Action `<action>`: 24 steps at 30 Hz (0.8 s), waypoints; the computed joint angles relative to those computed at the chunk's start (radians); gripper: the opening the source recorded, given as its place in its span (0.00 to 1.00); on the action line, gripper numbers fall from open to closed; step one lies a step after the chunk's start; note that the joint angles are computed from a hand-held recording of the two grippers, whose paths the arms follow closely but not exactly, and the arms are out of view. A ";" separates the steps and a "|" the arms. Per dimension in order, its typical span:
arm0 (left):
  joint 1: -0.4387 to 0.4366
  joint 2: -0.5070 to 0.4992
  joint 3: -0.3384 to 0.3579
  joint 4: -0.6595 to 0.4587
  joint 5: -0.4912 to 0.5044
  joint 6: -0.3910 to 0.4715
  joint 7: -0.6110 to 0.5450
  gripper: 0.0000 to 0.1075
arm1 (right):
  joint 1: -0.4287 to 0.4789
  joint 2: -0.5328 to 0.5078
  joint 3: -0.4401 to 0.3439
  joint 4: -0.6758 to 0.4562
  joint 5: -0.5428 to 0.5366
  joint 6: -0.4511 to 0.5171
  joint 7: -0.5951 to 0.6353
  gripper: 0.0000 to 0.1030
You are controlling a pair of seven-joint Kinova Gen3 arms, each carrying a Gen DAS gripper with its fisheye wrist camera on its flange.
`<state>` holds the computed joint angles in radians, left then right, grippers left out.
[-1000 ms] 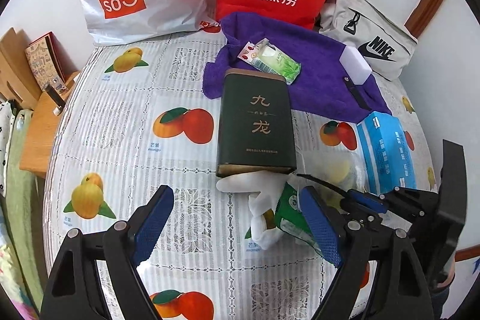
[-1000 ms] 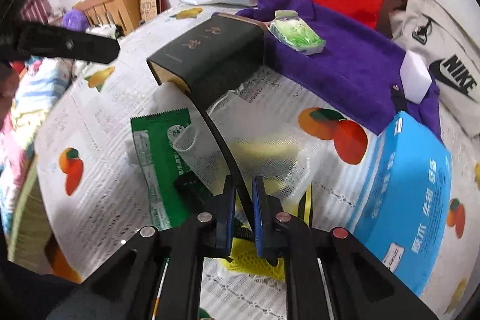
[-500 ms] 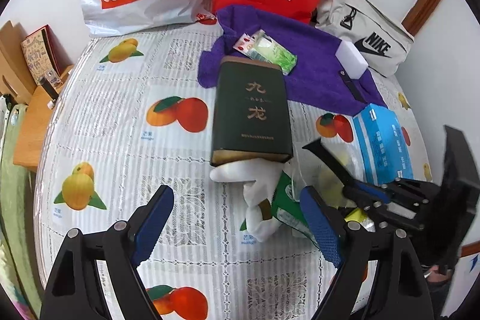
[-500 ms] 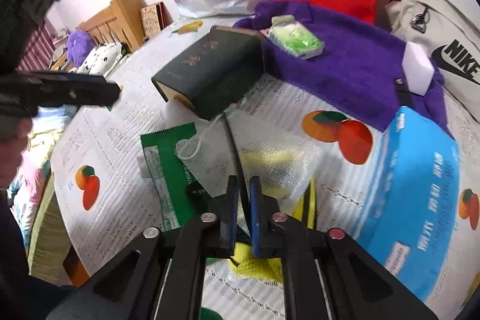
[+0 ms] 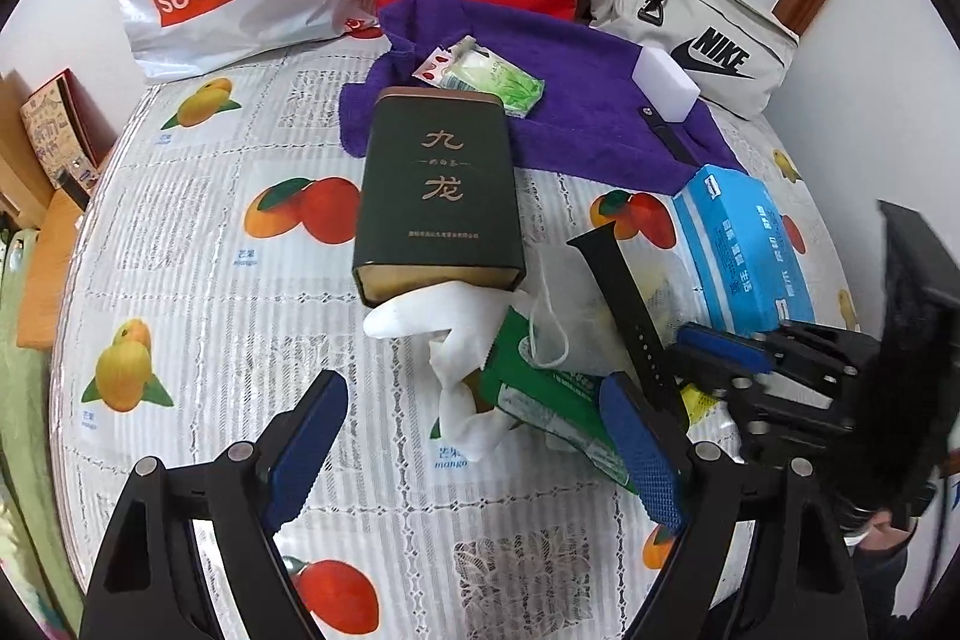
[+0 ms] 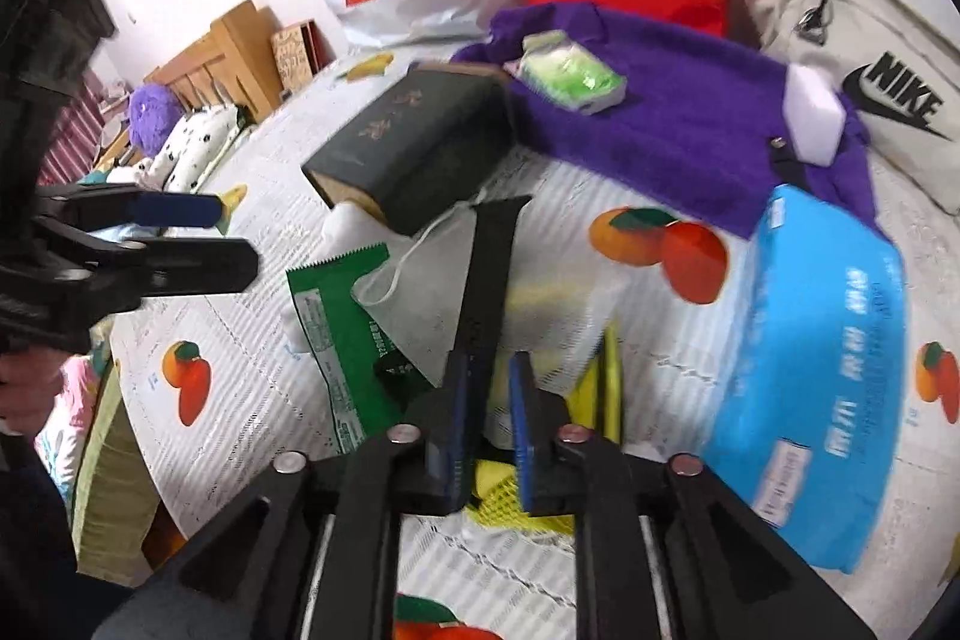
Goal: Organize soft objects
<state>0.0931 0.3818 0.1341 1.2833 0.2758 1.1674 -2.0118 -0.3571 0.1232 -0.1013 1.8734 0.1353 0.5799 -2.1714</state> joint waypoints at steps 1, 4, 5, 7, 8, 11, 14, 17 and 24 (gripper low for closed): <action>-0.001 -0.006 -0.002 0.006 -0.003 -0.002 -0.001 0.79 | -0.004 0.014 0.001 -0.007 0.006 0.002 -0.008 0.17; -0.007 -0.012 -0.007 0.014 -0.006 -0.002 -0.003 0.79 | -0.002 0.042 0.002 -0.022 -0.012 -0.004 0.001 0.25; -0.007 -0.012 -0.008 0.015 -0.008 -0.001 -0.003 0.79 | -0.010 0.050 0.006 -0.030 -0.003 0.001 -0.011 0.34; -0.009 -0.013 -0.011 0.019 -0.013 -0.001 -0.001 0.79 | -0.025 0.059 0.011 -0.033 0.016 -0.011 -0.026 0.41; -0.009 -0.013 -0.011 0.020 -0.015 -0.001 0.001 0.79 | -0.040 0.065 0.018 -0.036 0.040 -0.011 -0.047 0.41; -0.013 -0.010 -0.014 0.021 -0.017 0.002 0.004 0.79 | -0.103 0.089 0.047 -0.052 0.137 0.013 -0.126 0.25; -0.018 -0.007 -0.013 0.020 -0.016 0.005 0.004 0.79 | -0.077 0.083 0.027 -0.050 0.117 0.013 -0.110 0.17; -0.018 -0.005 -0.012 0.019 -0.017 0.005 0.001 0.79 | -0.070 0.054 0.025 -0.033 0.113 -0.001 -0.111 0.17; -0.020 -0.001 -0.003 0.027 0.001 0.003 -0.017 0.79 | -0.078 -0.012 0.016 -0.020 0.175 0.046 -0.182 0.17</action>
